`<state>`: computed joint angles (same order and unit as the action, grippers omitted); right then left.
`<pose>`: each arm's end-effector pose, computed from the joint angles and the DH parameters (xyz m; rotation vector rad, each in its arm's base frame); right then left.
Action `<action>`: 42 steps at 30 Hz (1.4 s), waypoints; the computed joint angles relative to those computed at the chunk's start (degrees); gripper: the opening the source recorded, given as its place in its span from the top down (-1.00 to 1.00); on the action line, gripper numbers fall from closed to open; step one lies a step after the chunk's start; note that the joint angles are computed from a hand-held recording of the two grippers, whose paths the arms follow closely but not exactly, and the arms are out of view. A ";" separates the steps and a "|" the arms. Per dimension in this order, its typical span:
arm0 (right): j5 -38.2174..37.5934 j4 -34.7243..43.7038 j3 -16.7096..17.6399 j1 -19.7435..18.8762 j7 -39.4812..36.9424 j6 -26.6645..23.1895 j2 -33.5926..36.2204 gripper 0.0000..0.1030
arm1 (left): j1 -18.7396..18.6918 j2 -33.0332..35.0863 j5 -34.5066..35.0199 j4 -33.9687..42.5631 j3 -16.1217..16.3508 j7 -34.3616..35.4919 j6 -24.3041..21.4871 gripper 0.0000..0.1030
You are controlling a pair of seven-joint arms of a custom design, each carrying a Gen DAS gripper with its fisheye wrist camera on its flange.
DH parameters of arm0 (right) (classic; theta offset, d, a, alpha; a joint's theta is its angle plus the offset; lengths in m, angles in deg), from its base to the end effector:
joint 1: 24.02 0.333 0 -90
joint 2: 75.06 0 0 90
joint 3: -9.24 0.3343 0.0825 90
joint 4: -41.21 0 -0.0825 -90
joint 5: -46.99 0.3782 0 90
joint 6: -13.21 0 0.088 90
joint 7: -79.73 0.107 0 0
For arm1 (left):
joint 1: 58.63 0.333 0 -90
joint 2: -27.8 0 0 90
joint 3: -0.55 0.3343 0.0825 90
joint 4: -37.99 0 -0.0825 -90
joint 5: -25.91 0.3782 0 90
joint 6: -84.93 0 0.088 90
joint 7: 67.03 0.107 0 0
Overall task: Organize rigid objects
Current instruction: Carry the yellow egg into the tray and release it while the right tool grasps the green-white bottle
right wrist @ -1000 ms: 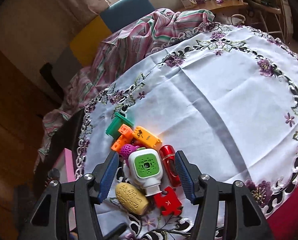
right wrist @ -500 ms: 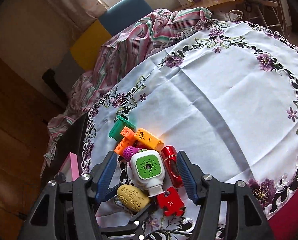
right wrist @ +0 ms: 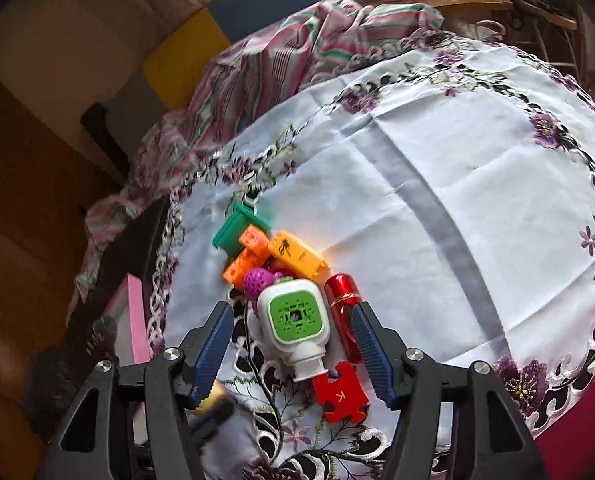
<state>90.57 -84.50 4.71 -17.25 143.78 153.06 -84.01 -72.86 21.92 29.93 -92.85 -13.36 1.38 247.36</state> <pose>0.5272 0.0201 0.5157 -1.7118 1.7219 0.0213 0.4733 -0.2609 0.4917 -1.7515 2.1015 -0.8332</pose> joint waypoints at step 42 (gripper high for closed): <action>-30.61 6.38 5.57 2.93 17.01 -0.56 9.95 0.18 | 19.33 -35.24 0.01 -27.64 5.04 -16.69 -5.78 -0.47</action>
